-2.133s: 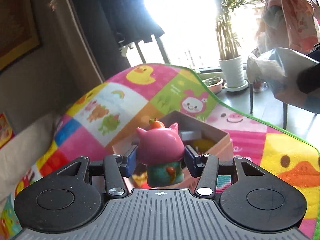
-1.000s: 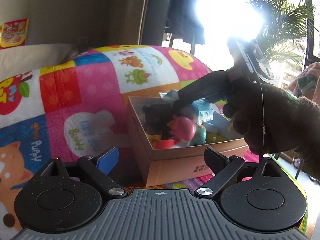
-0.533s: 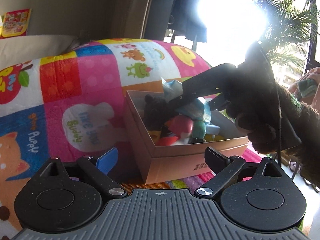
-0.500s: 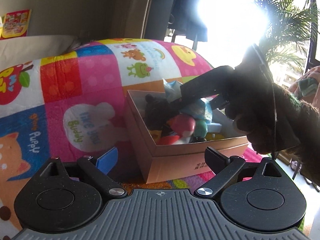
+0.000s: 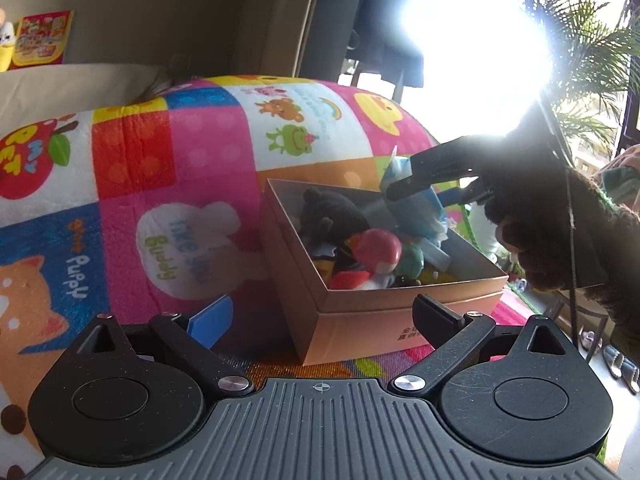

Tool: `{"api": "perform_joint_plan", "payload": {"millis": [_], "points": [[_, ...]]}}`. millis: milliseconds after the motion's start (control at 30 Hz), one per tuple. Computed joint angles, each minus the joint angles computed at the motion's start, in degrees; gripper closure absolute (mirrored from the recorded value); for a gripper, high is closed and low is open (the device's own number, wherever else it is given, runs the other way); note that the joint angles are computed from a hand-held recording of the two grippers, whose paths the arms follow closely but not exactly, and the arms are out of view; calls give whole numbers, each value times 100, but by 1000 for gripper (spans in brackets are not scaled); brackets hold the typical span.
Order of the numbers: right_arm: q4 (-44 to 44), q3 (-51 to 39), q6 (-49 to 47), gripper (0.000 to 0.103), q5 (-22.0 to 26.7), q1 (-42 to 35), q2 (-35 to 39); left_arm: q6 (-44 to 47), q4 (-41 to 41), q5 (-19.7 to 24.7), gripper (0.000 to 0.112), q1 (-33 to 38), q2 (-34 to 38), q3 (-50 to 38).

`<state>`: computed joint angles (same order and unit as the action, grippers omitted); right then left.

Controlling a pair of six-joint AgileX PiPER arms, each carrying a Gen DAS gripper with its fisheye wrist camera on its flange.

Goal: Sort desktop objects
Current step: 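Lower the wipes packet into the pink box and open the right tool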

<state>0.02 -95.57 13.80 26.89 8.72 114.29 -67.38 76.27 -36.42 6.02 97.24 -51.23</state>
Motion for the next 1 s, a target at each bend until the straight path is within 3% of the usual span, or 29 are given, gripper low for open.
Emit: {"api": "perform_joint_plan", "payload": {"millis": [100, 167, 233, 300, 400, 467, 533, 667, 767, 833, 933, 967, 1000], "points": [[-15, -502, 79, 49, 281, 116, 341, 22, 0, 41, 12, -19, 2, -1], [1011, -616, -682, 53, 483, 119, 380, -9, 13, 53, 12, -14, 16, -15], [1946, -454, -1529, 53, 377, 70, 282, -57, 34, 65, 13, -3, 29, -31], [2286, -715, -1518, 53, 647, -36, 411, -55, 34, 66, 13, 4, 27, -24], [1801, -1228, -594, 53, 1057, -200, 731, -20, 6, 16, 12, 50, 11, 12], [826, -1069, 254, 53, 860, -138, 641, -60, 26, 22, 12, 68, 35, -14], [708, -832, 386, 54, 741, -204, 493, -132, 64, 51, 12, 65, 73, -54], [2653, -514, -825, 54, 739, -585, 269, -237, 181, 74, 12, 37, 120, -111], [3501, -1103, -905, 54, 1537, -691, 636, -192, 189, 76, 12, 24, 82, -78], [2921, -1280, -466, 54, 1557, -495, 764, -198, 191, 78, 12, 34, 60, -71], [1202, -902, 41, 52, 941, 0, 513, -211, 179, 61, 13, 82, 70, -71], [859, -787, 84, 46, 889, 112, 398, -231, 177, 69, 12, 89, 86, -83], [744, -599, -77, 25, 747, 167, 246, -268, 187, 72, 12, 95, 108, -105]]}}
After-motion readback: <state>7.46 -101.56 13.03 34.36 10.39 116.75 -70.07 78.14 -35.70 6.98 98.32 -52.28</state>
